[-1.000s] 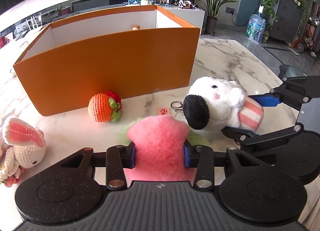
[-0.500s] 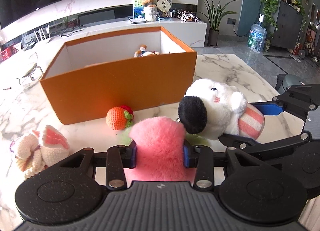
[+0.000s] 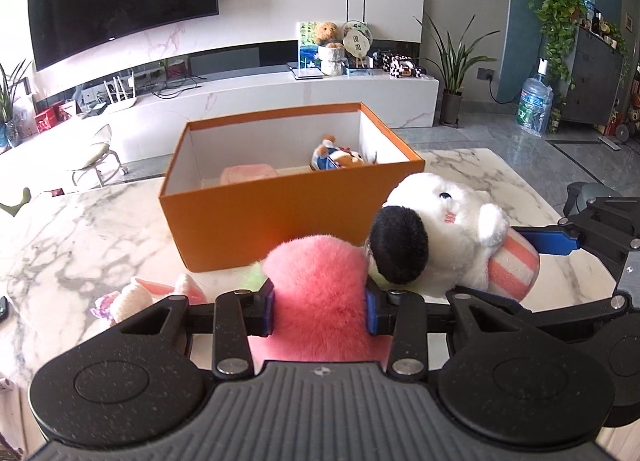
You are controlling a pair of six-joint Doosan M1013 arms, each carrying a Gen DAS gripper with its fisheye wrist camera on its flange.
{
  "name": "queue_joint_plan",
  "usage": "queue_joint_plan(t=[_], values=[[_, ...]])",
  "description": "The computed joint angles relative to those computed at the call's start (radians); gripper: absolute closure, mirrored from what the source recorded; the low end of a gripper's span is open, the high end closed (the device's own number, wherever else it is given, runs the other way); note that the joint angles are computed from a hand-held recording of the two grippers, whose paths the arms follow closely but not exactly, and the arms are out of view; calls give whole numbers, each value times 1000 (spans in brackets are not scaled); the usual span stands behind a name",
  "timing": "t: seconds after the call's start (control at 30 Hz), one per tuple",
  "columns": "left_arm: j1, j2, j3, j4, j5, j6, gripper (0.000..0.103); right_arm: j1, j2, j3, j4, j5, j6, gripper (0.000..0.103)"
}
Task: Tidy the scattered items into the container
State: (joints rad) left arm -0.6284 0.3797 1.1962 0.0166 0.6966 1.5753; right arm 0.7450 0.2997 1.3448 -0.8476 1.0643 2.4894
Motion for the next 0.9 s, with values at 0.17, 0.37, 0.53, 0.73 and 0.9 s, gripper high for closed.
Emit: queue_joint_plan(t=[0.17,0.37,0.53,0.73,0.9], values=[[5,0,-27,20,-3,-3,58,9,5,-25,-34,6,3,42],[12,8,-66,18,-15,15,58,5,16,-65,-61,-4,-6,42],[20,29,-110,27,-19,12,60,-2,30,-105,-90,-10,-26,42],[33,71,-181,20,-1,11,88,-21,51,-144,-103,-34,-51,42],[39,108,-237,5,-1,46,90,-42,75,-180,-88,-60,-86,42]])
